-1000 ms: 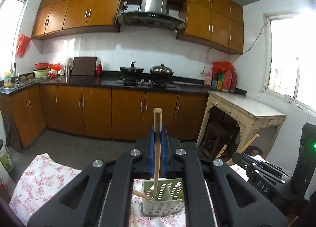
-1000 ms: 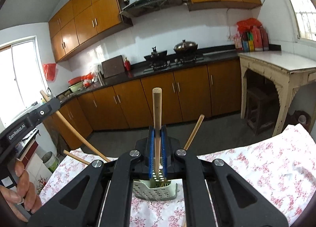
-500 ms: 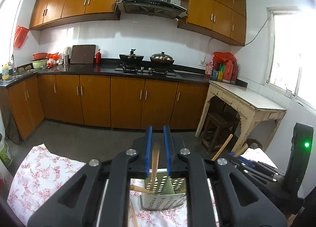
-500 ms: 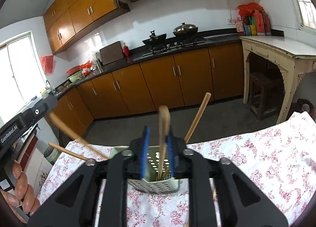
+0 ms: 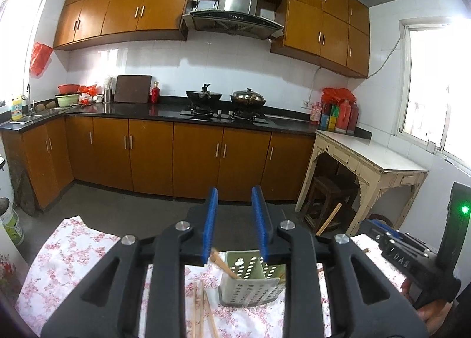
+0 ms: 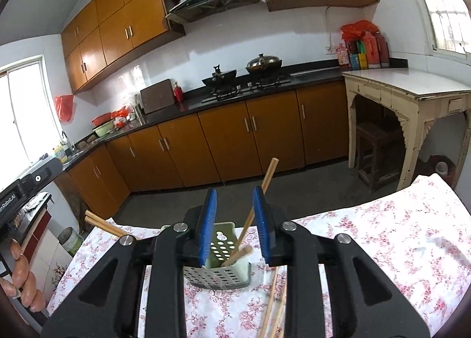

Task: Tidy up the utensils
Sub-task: 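Insert both chopsticks into the green holder and open both tools, then move both open tools back down toward the loose chopsticks, then close the right tool on a chopstick while the left tool grasps another chopstick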

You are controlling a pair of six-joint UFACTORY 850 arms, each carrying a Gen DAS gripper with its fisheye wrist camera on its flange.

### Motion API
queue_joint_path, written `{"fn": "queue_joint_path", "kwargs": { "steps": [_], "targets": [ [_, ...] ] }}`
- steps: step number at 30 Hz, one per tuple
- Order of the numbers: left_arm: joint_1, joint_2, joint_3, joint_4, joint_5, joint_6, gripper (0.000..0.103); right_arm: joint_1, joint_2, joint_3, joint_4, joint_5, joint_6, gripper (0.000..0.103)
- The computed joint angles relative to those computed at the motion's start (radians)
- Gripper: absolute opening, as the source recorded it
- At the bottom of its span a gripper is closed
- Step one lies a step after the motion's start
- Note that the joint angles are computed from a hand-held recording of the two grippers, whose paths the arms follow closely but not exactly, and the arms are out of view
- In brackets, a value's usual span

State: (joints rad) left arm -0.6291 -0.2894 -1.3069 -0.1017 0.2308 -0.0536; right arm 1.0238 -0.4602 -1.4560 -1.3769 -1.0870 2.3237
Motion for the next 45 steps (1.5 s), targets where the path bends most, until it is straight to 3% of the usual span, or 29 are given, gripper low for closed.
{"fn": "queue_joint_path", "kwargs": {
  "steps": [9,11,17,22,28,35,37,39,42,45],
  "targets": [
    [0.031,0.174,0.263,-0.017,0.070,0.048,0.036,0.092,0.045,0.109,0.092,-0.118,0.049,0.030],
    [0.036,0.189,0.315,-0.091,0.088,0.125,0.040,0.098,0.044,0.138,0.142,-0.111,0.061,0.030],
    [0.066,0.121,0.384,-0.173,0.072,0.189,0.053,0.073,-0.015,0.206,0.267,0.062,0.149,0.030],
    [0.097,0.020,0.373,-0.067,0.001,0.032,0.056,0.036,-0.087,0.199,0.268,0.266,0.190,0.027],
    [0.097,-0.029,0.374,-0.035,-0.009,0.017,0.056,0.016,-0.157,0.133,0.293,0.318,0.119,0.023],
    [0.086,-0.063,0.351,0.064,-0.037,-0.065,0.054,0.000,-0.208,0.079,0.372,0.295,-0.002,0.014],
    [0.087,-0.070,0.346,0.163,-0.041,-0.160,0.052,0.003,-0.225,0.053,0.407,0.253,-0.056,0.008],
    [0.088,-0.076,0.341,0.262,-0.045,-0.256,0.050,0.003,-0.223,0.057,0.416,0.237,-0.070,0.007],
    [0.086,-0.088,0.330,0.417,-0.053,-0.399,0.048,-0.003,-0.207,0.085,0.444,0.196,-0.030,0.007],
    [0.080,-0.101,0.319,0.446,-0.070,-0.411,0.043,-0.011,-0.168,0.147,0.440,0.203,0.050,0.007]
  ]
}}
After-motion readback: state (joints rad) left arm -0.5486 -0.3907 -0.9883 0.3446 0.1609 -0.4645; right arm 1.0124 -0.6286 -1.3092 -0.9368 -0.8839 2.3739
